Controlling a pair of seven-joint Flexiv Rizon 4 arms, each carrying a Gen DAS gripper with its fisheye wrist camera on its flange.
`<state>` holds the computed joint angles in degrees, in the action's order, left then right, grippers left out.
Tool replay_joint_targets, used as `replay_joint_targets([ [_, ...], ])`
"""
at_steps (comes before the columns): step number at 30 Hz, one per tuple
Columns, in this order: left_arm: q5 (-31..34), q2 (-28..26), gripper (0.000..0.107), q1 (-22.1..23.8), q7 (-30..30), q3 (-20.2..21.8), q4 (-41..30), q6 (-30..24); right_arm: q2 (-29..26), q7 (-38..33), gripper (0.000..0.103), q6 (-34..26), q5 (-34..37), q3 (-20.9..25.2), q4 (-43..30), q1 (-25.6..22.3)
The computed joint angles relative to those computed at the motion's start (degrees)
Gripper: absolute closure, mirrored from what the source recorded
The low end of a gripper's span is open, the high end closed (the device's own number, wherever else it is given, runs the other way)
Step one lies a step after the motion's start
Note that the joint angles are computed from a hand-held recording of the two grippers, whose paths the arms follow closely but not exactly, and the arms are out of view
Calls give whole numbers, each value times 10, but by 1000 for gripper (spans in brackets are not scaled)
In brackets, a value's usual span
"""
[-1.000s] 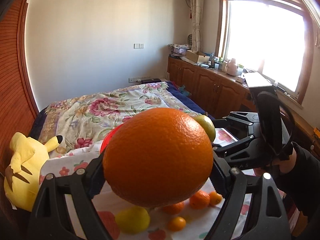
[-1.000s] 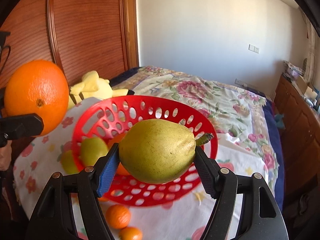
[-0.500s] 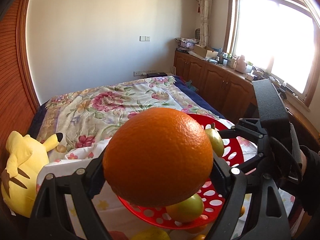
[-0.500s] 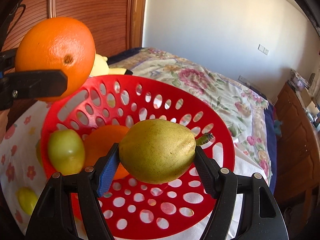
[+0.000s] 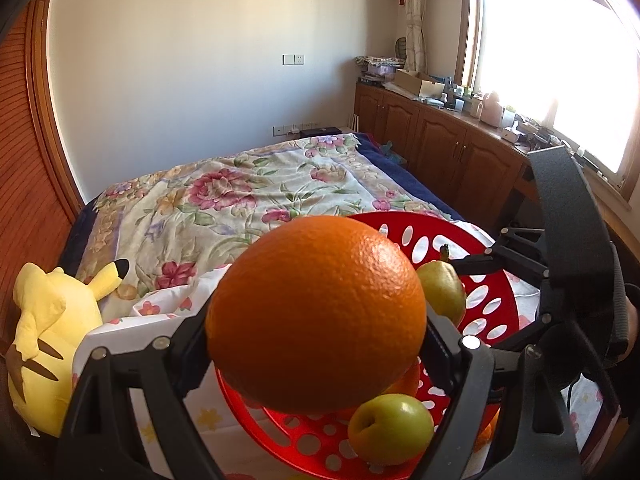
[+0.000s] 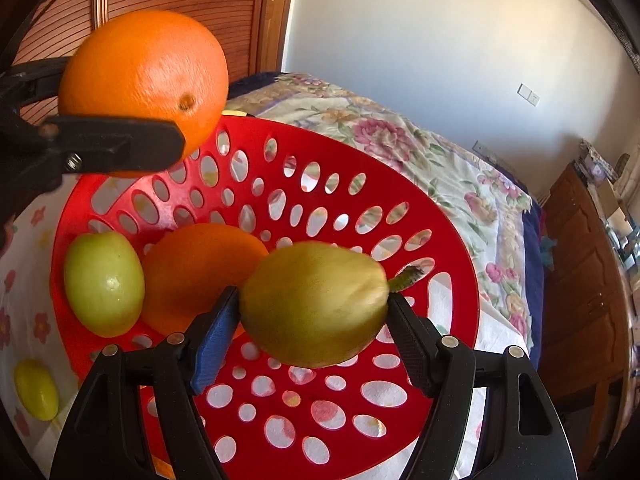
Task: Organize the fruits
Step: 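Open the right tool to drop the pear into the basket while the left tool holds the orange above it, then lower the large orange into the basket and open the left tool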
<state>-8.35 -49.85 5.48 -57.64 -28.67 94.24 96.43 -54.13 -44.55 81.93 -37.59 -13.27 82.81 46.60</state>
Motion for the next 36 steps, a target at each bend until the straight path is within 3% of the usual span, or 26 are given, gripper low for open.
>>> replay_joint_targets([
  [12, -26, -1, 21, -66, -3, 75, -32, -43, 11, 58, 22, 93, 35, -122, 58, 77],
  [23, -53, -21, 20, -147, -35, 179, -99, -115, 9, 16, 22, 114, 112, -136, 76, 101],
  [36, -34, -45, 20, -191, -87, 248, -168, -168, 5, -26, 22, 131, 173, -140, 80, 114],
])
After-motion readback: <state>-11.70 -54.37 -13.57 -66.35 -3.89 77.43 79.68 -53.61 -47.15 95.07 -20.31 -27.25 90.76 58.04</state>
